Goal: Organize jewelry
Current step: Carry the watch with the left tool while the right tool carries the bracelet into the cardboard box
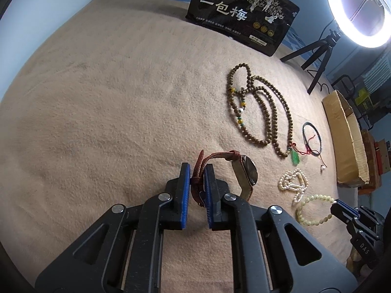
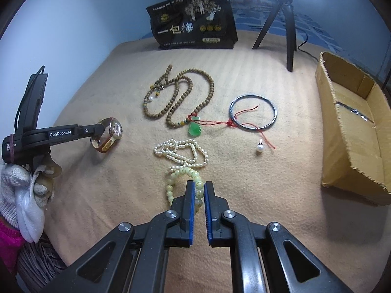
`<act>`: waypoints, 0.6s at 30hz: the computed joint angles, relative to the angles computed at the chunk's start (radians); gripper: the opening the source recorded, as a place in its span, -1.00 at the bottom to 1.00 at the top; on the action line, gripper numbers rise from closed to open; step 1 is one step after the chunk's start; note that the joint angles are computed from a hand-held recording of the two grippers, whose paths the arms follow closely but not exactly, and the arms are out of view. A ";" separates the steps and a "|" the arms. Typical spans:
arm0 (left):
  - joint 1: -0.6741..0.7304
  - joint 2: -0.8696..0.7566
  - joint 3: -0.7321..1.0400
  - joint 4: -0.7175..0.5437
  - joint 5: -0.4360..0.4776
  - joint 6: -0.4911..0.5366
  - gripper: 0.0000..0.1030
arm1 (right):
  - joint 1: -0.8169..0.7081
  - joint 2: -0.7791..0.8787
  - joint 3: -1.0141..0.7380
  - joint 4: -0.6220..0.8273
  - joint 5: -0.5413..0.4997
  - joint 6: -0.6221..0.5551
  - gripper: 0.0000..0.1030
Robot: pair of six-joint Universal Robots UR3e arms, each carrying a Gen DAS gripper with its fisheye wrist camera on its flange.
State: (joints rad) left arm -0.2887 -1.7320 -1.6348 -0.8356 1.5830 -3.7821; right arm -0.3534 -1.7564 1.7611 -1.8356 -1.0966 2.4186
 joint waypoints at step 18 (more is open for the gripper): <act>-0.144 -0.080 0.235 -0.044 0.032 -0.036 -0.81 | -0.230 -0.135 -0.034 0.100 0.103 -0.110 -0.91</act>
